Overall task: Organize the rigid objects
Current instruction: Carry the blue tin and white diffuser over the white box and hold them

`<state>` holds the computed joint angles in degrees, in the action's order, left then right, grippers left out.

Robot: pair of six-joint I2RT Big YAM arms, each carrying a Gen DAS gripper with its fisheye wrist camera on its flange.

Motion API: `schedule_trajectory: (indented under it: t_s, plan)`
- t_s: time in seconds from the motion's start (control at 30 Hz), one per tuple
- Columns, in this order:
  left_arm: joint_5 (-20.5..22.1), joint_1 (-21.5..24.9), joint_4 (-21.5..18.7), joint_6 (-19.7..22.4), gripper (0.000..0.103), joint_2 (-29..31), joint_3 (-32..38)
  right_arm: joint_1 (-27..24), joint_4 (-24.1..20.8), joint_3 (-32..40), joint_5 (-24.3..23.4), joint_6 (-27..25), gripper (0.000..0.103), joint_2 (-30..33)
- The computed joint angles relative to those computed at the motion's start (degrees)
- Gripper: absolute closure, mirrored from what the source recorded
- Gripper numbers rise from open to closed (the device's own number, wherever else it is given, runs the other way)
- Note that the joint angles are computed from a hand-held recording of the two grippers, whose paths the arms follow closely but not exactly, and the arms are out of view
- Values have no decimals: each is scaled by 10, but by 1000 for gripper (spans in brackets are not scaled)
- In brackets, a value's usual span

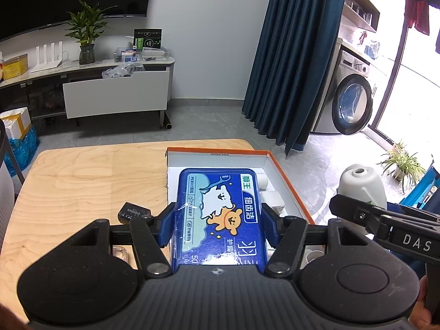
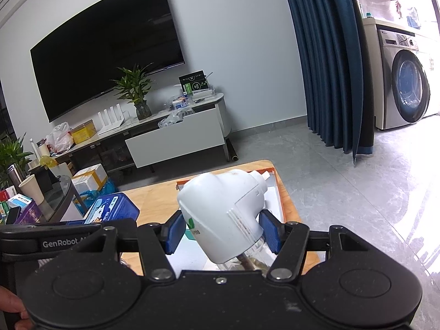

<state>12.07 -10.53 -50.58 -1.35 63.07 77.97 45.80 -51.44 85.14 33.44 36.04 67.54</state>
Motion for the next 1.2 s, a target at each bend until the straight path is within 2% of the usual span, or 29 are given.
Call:
schedule_trajectory:
  t_s: [1.2]
  plan:
    - [-8, -12, -13, -11, 40, -9, -8, 7, -2, -20, -1, 15, 32, -3]
